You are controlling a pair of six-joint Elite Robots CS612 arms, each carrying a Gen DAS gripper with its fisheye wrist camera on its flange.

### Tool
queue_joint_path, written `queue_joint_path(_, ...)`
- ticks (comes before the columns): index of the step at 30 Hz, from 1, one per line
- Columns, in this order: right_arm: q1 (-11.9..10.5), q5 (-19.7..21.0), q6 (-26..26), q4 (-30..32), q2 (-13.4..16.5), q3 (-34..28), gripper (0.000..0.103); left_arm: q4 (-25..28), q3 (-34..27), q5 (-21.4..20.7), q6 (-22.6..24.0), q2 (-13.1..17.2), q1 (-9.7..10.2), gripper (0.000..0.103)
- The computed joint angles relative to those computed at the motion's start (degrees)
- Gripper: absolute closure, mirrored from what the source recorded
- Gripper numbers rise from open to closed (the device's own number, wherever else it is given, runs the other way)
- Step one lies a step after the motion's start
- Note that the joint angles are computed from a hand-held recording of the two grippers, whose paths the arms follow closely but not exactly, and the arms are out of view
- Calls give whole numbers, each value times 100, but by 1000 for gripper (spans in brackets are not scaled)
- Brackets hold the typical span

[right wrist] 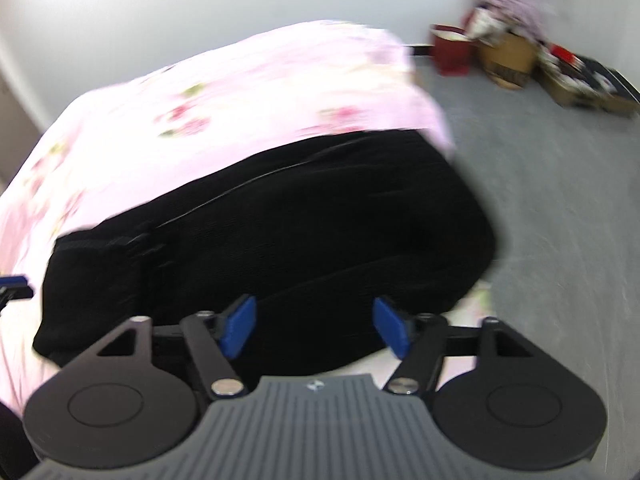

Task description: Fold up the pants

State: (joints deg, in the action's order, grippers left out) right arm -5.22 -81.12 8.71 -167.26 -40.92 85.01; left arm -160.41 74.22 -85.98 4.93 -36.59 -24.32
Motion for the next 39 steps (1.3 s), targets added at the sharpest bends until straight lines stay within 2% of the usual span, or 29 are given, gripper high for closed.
queue_joint_path(3,-285,232,470,123,-18,5,29,201,-450,-199,106,203,-86,76)
queue_joint_path(6,-551,600,992,359,85,-169,29,557,-897,-338,12,440,-150,76)
queue_joint_path(9,-750,902,1173,755,258,-486,29,1112,-1387,-439,-174,733,-158,76)
queue_joint_path(12,-892,1346,1063,1411,568,-1035,22,1647,-1874,-480,-402,1034,-139,76)
queue_joint_path(15,-1013,2028,772,2104,953,-1614,19,2173,-2402,-506,-600,1344,-110,76)
queue_joint_path(16,-1030,2254,601,2452,1174,-2010,19,2311,-2484,-456,-632,1387,-101,76)
queue_joint_path(19,-1000,2363,-1,3144,1473,-2578,19,2601,-2760,-511,-698,1558,-79,74)
queue_joint_path(21,-976,2317,-376,3658,1659,-2925,26,2755,-2940,-460,-625,1657,-103,74)
queue_joint_path(23,-993,2427,-571,4002,1783,-3102,29,2913,-3111,-414,-542,1743,-112,73)
queue_joint_path(26,-1067,2785,-636,4129,1912,-3175,31,3058,-3275,-410,-513,1827,-114,72)
queue_joint_path(31,-1130,3414,-656,4173,1937,-2998,44,3175,-3450,-400,-554,1927,-105,71)
queue_joint_path(34,-1147,3693,-605,3942,1853,-2815,69,3178,-3394,-301,-592,1891,-129,71)
queue_joint_path(35,-1129,3675,-639,3831,1796,-2744,78,3161,-3351,-245,-599,1867,-142,71)
queue_joint_path(39,-1011,3255,-782,3484,1549,-2553,88,3047,-3254,-46,-574,1832,-211,71)
